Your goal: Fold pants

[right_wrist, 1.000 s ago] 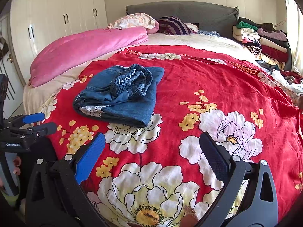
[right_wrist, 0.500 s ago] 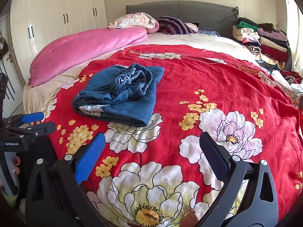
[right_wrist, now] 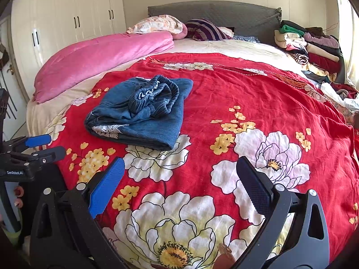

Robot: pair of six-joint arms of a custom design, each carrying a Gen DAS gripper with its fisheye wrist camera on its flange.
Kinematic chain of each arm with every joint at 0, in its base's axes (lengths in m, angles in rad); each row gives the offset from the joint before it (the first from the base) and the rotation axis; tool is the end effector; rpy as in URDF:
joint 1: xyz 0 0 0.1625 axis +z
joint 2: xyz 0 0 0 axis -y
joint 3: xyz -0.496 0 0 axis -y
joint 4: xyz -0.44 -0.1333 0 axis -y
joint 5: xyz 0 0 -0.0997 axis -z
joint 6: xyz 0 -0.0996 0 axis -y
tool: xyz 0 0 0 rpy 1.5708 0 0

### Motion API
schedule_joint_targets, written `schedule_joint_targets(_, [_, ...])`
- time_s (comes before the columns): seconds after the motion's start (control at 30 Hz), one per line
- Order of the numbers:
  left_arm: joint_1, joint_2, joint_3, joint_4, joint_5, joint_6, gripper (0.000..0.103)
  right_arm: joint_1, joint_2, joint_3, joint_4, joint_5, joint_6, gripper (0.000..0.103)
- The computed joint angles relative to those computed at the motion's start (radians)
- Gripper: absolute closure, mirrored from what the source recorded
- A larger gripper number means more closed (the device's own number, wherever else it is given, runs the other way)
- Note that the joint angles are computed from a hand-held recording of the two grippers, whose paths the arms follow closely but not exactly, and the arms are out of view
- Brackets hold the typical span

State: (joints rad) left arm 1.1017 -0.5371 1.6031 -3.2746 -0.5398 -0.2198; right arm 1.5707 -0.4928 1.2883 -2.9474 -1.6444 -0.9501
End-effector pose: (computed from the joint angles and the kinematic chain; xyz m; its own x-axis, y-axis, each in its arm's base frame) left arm -0.1437 -0.7675 0.0494 -0.7520 -0.3741 -0.5428 0.2042 0.6507 -0.7314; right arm 0.1259 -0.8828 0.0546 -0.5801 -0.6564 0.4823 -0.8112 0.5191 -0.2693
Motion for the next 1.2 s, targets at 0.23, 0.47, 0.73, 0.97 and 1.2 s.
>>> schedule_joint_targets(0.23, [-0.001, 0.0, -0.001, 0.003, 0.004, -0.005, 0.004, 0.001, 0.0, -0.001, -0.005, -0.003, 0.003, 0.009])
schedule_joint_targets(0.47, [-0.001, -0.002, 0.001, 0.006, 0.0, -0.003, 0.004, 0.001, 0.0, -0.004, -0.004, -0.006, 0.004, 0.009])
schedule_joint_targets(0.73, [-0.001, -0.005, 0.004, 0.013, -0.001, -0.008, 0.004, 0.001, 0.002, -0.011, -0.003, -0.011, 0.005, 0.009])
schedule_joint_targets(0.97, [0.007, -0.025, 0.015, 0.075, 0.043, -0.078, 0.004, 0.0, 0.014, -0.03, -0.014, -0.034, 0.017, 0.009])
schedule_joint_targets(1.2, [0.036, -0.051, 0.03, 0.008, 0.038, -0.059, 0.004, -0.012, 0.037, -0.09, -0.01, -0.056, 0.052, 0.009])
